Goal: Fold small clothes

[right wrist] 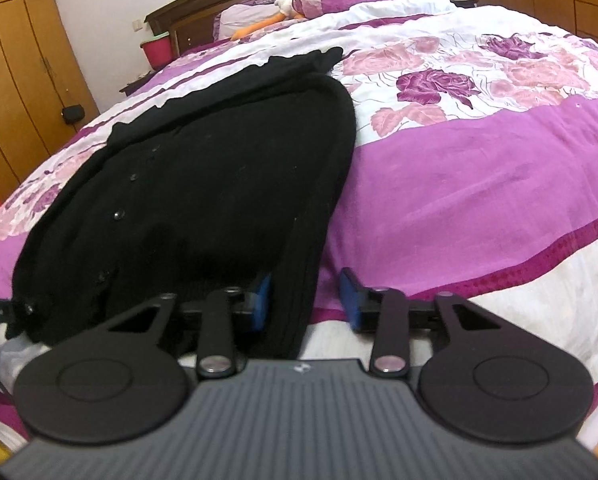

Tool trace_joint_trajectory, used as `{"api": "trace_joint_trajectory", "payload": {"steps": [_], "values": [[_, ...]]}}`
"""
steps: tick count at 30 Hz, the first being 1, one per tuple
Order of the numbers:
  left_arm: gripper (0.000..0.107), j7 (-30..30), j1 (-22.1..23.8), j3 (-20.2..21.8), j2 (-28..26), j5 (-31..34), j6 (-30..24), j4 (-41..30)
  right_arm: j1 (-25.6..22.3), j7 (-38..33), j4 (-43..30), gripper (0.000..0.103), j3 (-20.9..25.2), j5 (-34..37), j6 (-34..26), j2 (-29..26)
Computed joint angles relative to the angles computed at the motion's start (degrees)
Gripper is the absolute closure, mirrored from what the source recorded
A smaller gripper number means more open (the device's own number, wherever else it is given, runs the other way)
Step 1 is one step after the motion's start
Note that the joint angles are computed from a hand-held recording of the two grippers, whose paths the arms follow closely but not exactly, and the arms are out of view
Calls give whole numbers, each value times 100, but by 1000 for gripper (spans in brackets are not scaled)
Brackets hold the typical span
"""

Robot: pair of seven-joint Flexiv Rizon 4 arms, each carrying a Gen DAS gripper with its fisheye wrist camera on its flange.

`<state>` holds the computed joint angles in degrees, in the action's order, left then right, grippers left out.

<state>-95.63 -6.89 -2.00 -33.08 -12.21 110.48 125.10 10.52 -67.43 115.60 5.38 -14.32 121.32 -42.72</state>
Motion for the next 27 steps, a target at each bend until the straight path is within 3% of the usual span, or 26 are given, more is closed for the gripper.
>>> {"api": "trace_joint_trajectory", "payload": {"steps": [1, 2, 3, 5, 9, 12, 16, 20, 27], "values": [[63, -19, 36, -36, -4, 21, 19, 5, -92, 56, -10, 80, 84, -58, 5, -9], [78, 78, 132, -179, 4, -71, 85, 55, -305, 166, -22, 92, 269, -232, 25, -33], [87, -136, 387, -370, 25, 212, 87, 73, -542, 319, -33, 93, 475, -439, 55, -67], [94, -396, 1057, -970, 35, 631, 222, 188, -760, 552, -7, 94, 632, -630, 226, -97], [94, -872, 1830, -1587, -52, 1238, 351, 285, -1206, 1112, 67, 94, 863, -1226, 690, -174], [94, -1091, 2117, -1792, -139, 1485, 281, 266, -1301, 1458, 64, 94, 840, -1485, 1005, -220], [97, -1351, 2255, -1876, -154, 1716, 543, 329, -1257, 1811, 10, 94, 694, -1701, 1298, -270], [99, -1878, 2716, -2206, -91, 2253, 1040, 484, -1110, 2006, 0, 94, 478, -1744, 1578, -228], [100, -2537, 2549, -1840, 373, 2573, 1420, 415, -888, 2219, -119, 94, 264, -1563, 2014, -173]]}}
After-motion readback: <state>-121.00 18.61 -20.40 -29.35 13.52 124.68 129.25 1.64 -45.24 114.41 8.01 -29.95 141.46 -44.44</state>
